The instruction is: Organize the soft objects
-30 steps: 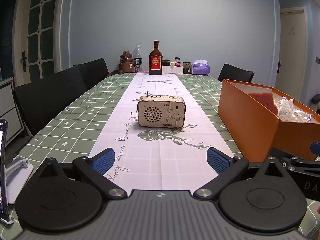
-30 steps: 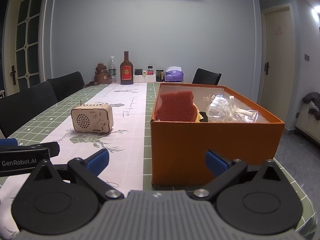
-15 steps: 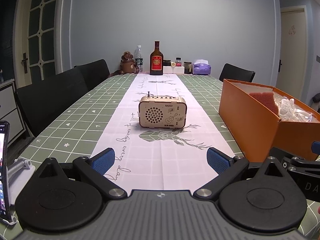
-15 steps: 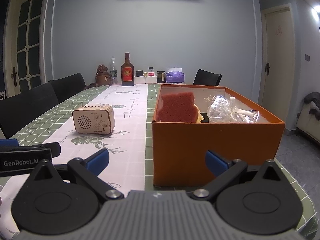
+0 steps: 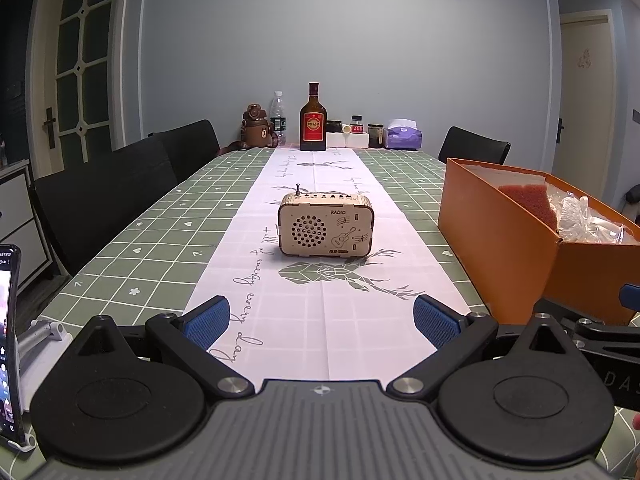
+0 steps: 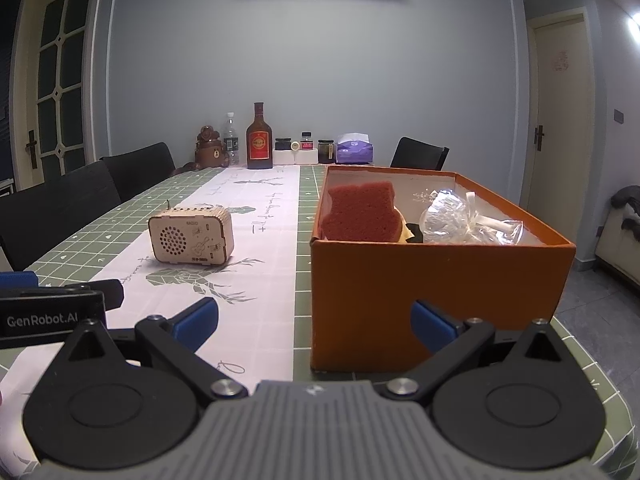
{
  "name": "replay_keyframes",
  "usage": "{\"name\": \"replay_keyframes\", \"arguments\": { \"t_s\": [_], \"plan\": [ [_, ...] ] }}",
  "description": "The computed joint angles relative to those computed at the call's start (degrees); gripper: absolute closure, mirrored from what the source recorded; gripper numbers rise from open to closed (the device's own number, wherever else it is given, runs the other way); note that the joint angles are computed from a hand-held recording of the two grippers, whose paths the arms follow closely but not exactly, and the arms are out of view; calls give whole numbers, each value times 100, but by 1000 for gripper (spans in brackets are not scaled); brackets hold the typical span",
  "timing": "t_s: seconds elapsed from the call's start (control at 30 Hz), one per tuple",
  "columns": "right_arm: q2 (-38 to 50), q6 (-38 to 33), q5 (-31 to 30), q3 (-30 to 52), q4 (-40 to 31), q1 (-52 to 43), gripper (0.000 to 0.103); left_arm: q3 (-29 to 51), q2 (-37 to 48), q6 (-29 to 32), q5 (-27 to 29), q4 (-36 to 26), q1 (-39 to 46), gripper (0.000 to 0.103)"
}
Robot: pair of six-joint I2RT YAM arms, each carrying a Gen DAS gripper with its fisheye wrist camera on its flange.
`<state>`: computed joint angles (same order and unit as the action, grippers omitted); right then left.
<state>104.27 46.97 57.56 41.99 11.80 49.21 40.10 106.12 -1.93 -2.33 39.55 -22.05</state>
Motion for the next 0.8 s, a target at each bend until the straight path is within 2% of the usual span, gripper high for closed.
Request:
{"name": "replay_keyframes", "arguments": {
  "t_s": [0.8],
  "plan": [
    [36,35,-150,-41,55,-46,3,40,54,46,-23,-12,3,0]
  ]
}}
